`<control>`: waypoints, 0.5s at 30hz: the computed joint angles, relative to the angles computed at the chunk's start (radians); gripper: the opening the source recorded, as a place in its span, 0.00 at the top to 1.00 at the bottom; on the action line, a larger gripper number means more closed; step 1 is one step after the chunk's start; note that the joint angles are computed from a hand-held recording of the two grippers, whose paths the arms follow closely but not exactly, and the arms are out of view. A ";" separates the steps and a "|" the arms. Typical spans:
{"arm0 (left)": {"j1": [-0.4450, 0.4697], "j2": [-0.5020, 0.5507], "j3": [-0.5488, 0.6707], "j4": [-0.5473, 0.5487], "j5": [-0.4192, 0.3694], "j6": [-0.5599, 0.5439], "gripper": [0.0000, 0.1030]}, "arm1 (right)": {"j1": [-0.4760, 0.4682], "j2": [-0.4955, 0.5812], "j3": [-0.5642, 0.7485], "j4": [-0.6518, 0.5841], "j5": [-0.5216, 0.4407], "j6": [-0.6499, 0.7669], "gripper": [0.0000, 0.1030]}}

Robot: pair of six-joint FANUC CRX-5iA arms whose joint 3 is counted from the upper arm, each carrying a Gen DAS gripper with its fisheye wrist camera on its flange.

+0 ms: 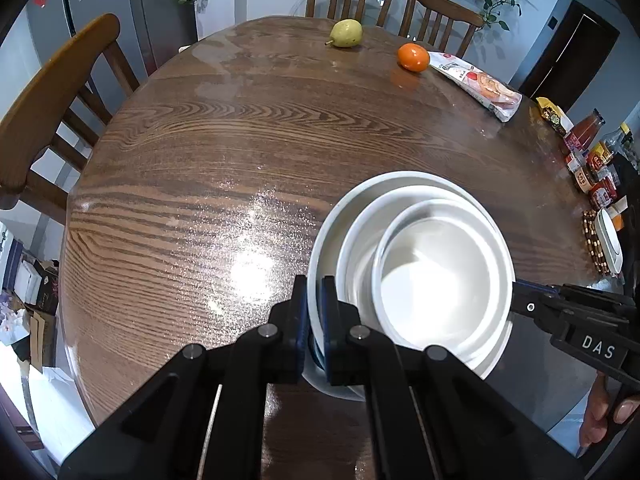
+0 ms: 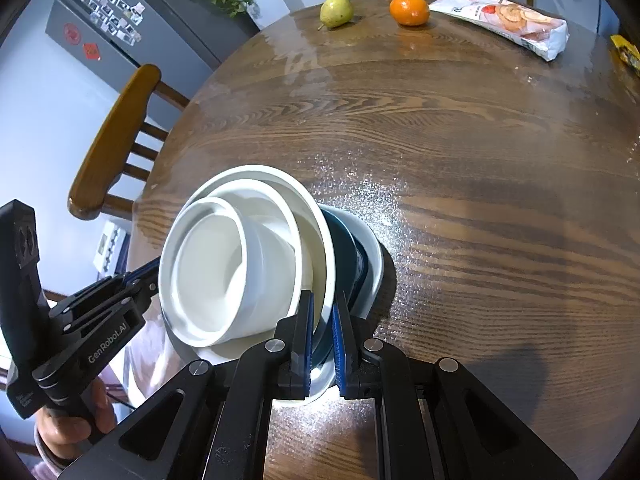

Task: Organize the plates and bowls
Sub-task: 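Lower the white bowl stack onto the teal square plates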

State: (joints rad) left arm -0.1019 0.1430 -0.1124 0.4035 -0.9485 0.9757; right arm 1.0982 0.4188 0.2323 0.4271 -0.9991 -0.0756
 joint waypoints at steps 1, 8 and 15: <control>0.000 0.000 -0.001 0.000 0.002 0.000 0.99 | 0.000 0.000 0.000 0.002 -0.001 -0.001 0.88; -0.004 0.004 0.004 -0.007 0.009 0.007 0.98 | 0.005 0.012 0.012 0.021 -0.022 0.002 0.88; -0.008 0.003 0.002 -0.012 0.022 0.015 0.98 | 0.011 0.019 0.016 0.046 -0.037 -0.009 0.88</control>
State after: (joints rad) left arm -0.1098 0.1460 -0.1107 0.3913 -0.9265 0.9906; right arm 1.1094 0.4373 0.2486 0.4733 -1.0362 -0.0842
